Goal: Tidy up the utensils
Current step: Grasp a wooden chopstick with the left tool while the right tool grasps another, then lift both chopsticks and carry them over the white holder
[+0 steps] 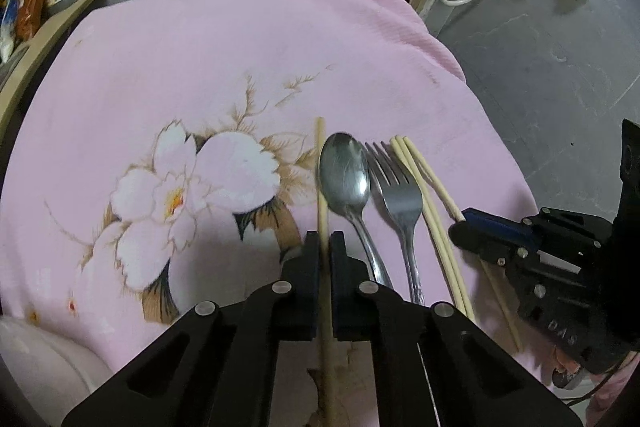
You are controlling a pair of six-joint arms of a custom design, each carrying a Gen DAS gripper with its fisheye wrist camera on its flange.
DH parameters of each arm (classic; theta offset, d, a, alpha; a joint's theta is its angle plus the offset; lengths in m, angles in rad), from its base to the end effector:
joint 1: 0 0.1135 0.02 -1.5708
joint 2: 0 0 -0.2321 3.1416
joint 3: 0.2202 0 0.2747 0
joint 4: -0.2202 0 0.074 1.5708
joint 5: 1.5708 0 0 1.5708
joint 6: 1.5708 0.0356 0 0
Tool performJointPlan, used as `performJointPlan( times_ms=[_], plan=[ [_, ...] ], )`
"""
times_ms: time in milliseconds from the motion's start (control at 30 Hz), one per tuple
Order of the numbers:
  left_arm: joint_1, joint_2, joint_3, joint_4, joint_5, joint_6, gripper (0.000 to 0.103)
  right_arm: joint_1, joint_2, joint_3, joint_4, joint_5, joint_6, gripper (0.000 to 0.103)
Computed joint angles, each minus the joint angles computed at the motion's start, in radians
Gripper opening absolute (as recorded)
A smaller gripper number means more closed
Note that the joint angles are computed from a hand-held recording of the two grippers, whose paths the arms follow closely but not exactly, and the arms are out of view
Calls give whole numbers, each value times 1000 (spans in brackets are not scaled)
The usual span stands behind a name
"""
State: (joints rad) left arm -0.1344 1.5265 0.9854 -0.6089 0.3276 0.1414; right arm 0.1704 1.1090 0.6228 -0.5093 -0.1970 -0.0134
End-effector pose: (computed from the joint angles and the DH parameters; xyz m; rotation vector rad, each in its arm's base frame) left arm 0.3100 -0.0535 0.1604 0.4634 2.6490 -0.4422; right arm 0.2362 0.0477 0.1577 -0.3102 2.5486 0.3124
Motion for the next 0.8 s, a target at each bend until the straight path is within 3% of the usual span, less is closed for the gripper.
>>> performJointPlan(
  times_ms=[267, 500, 667, 800],
  plan=[
    [38, -161, -135, 11, 35, -34, 2, -14, -144, -75, -8, -19, 68, 3],
    [102, -452, -340, 110, 94, -40, 2, 50, -510, -254, 25, 56, 130, 3],
    [138, -650, -443, 164, 141, -59, 2, 207, -760, -349, 32, 229, 168, 3],
    [181, -848, -534, 242, 191, -97, 2, 381, -890, -407, 107, 445, 175, 3]
  ],
)
